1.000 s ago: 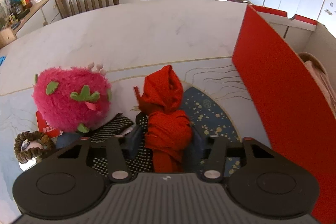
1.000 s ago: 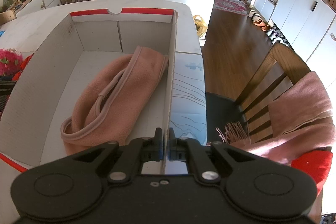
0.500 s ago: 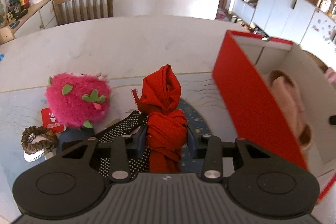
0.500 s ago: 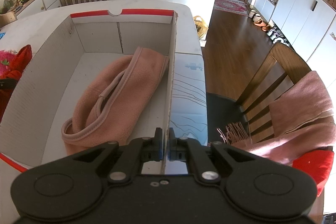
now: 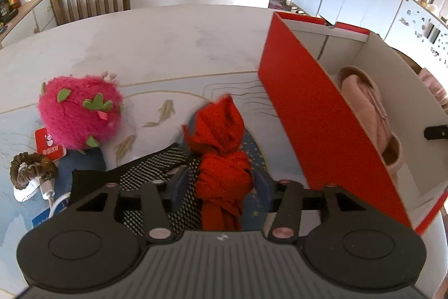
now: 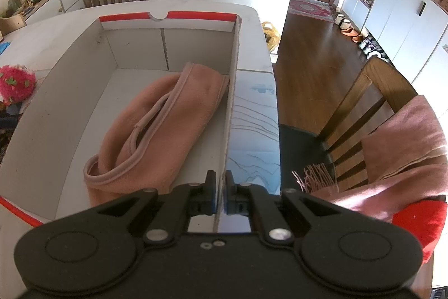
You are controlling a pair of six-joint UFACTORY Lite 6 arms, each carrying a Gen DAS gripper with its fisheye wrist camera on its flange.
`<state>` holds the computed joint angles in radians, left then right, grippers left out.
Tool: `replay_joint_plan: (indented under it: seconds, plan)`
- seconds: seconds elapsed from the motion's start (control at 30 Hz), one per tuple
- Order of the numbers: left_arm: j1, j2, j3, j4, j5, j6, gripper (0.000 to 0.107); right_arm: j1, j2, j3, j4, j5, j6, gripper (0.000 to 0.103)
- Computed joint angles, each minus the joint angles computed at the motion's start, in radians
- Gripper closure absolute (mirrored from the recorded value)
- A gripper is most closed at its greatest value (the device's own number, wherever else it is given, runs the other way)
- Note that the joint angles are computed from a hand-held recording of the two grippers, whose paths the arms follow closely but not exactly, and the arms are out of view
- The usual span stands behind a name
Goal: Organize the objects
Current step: 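Reach the left gripper to the red cloth bundle and grasp it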
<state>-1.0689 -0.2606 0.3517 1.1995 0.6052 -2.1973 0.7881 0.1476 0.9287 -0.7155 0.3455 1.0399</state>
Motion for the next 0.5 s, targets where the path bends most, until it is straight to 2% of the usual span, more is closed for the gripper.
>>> replay_joint_plan:
  seconds: [0.03, 0.1, 0.27, 0.37, 0.47, 0.5]
  plan:
    - [-0.011, 0.006, 0.003, 0.010, -0.002, -0.007, 0.045, 0.001, 0.000, 0.000, -0.002, 0.001, 0.002, 0.098]
    - [-0.036, 0.022, 0.008, 0.020, -0.007, -0.026, 0.043, 0.000, 0.000, -0.001, -0.004, 0.001, 0.002, 0.099]
    - [-0.039, 0.120, 0.048, 0.061, -0.047, -0.083, 0.043, 0.001, -0.001, -0.001, 0.002, 0.001, -0.003, 0.098]
    - [-0.079, 0.164, 0.085, 0.058, 0.003, -0.105, 0.043, 0.005, 0.000, -0.005, -0.003, 0.001, 0.004, 0.098]
    - [-0.070, 0.189, 0.099, 0.094, -0.017, -0.133, 0.044, 0.007, 0.001, -0.005, -0.009, 0.001, 0.011, 0.098]
    - [-0.065, 0.209, 0.111, 0.100, -0.024, -0.130, 0.047, 0.007, 0.001, -0.006, -0.010, 0.001, 0.013, 0.098]
